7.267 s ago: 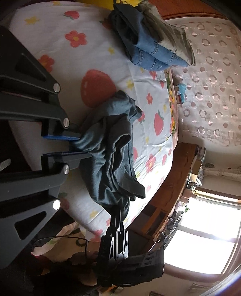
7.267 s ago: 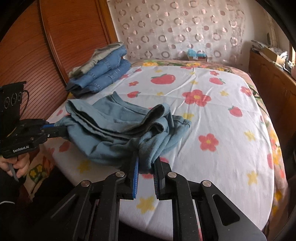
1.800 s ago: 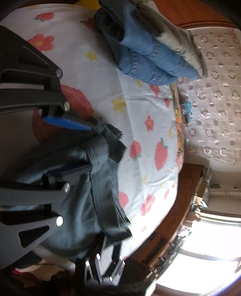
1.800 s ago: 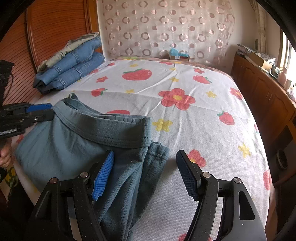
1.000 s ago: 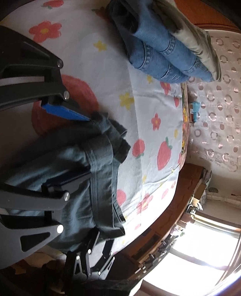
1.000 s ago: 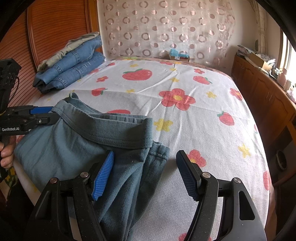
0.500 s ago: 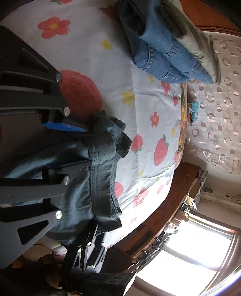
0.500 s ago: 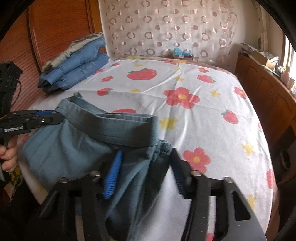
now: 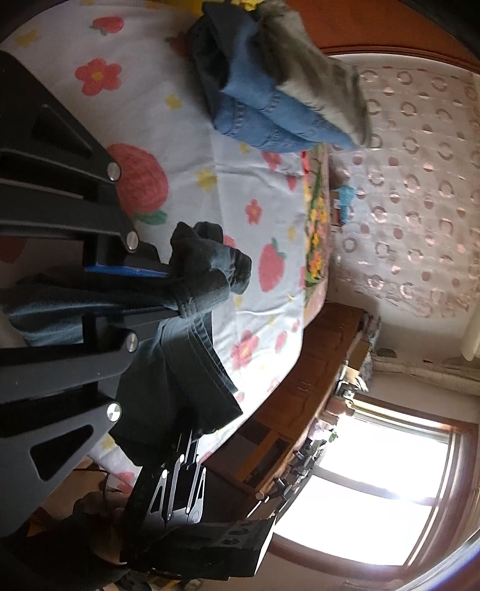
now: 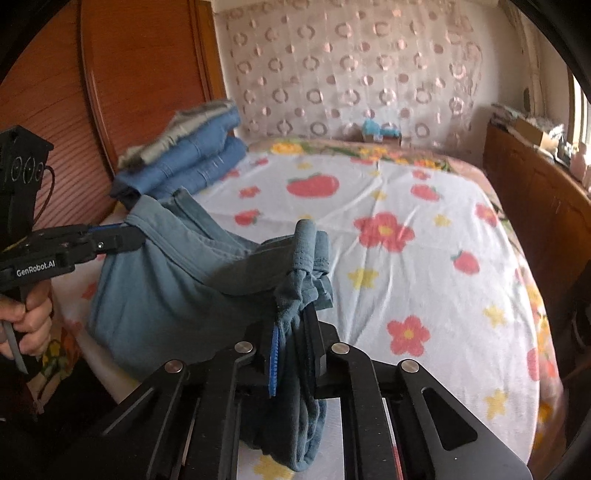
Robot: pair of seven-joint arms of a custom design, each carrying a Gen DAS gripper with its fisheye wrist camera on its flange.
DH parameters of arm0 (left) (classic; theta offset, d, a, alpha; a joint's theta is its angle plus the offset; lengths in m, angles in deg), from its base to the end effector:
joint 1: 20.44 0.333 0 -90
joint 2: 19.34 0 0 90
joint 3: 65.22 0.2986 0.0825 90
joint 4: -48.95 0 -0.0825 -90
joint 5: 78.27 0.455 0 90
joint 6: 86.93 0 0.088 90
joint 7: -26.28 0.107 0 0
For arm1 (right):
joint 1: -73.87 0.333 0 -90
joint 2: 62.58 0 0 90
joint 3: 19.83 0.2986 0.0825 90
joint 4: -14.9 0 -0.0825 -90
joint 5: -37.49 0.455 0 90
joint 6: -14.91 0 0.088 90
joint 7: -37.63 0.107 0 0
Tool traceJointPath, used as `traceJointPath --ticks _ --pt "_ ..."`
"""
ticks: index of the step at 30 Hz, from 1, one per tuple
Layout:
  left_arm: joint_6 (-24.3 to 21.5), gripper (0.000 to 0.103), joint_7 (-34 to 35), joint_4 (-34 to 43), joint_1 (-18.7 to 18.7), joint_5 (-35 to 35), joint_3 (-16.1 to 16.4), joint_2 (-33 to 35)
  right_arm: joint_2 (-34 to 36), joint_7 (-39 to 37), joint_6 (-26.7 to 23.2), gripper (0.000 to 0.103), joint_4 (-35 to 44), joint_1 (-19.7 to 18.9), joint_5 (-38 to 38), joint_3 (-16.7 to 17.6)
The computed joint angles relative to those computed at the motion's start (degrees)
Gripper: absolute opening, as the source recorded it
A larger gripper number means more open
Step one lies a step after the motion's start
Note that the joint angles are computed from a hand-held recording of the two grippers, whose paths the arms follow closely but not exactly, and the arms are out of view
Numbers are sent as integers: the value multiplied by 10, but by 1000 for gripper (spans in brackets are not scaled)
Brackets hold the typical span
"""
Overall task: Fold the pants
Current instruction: 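Grasp the folded edge with both tools and lift it, then lift the folded teal shorts with both tools and carry them toward the jeans stack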
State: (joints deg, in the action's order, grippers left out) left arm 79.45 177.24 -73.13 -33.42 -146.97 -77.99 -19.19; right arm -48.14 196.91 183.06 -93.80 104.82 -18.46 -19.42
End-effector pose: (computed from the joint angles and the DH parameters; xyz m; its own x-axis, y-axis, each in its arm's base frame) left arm 0.5913 -0.2228 0.4105 -0.5084 -0.8293 0.2318 -0.6138 0.1602 -0.7730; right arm 0.5727 0.4110 0.3850 0.2578 -0.9629 -0.0804 -0.6282 -0.1038 -0.7711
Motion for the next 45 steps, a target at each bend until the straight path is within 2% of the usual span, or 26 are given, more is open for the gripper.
traceJointPath --ticks 6,10,17,25,37,45 --pt "6 9 64 -4 -8 -66 5 -29 -17 36 -2 8 3 5 -49 -4" --pt "18 9 75 -7 -16 -71 9 -41 -29 50 -5 7 6 0 -75 2" --pt "31 9 97 -12 -27 -83 20 -63 -38 45 -9 7 22 -9 -100 15" --pt "44 9 129 -13 -32 -112 32 -77 -24 4 -18 7 57 -6 -86 22" --pt "36 9 120 7 -7 -100 49 -67 54 -133 -24 7 165 16 10 16" --pt "45 9 106 64 23 -79 49 -25 172 -317 -51 7 342 17 141 27"
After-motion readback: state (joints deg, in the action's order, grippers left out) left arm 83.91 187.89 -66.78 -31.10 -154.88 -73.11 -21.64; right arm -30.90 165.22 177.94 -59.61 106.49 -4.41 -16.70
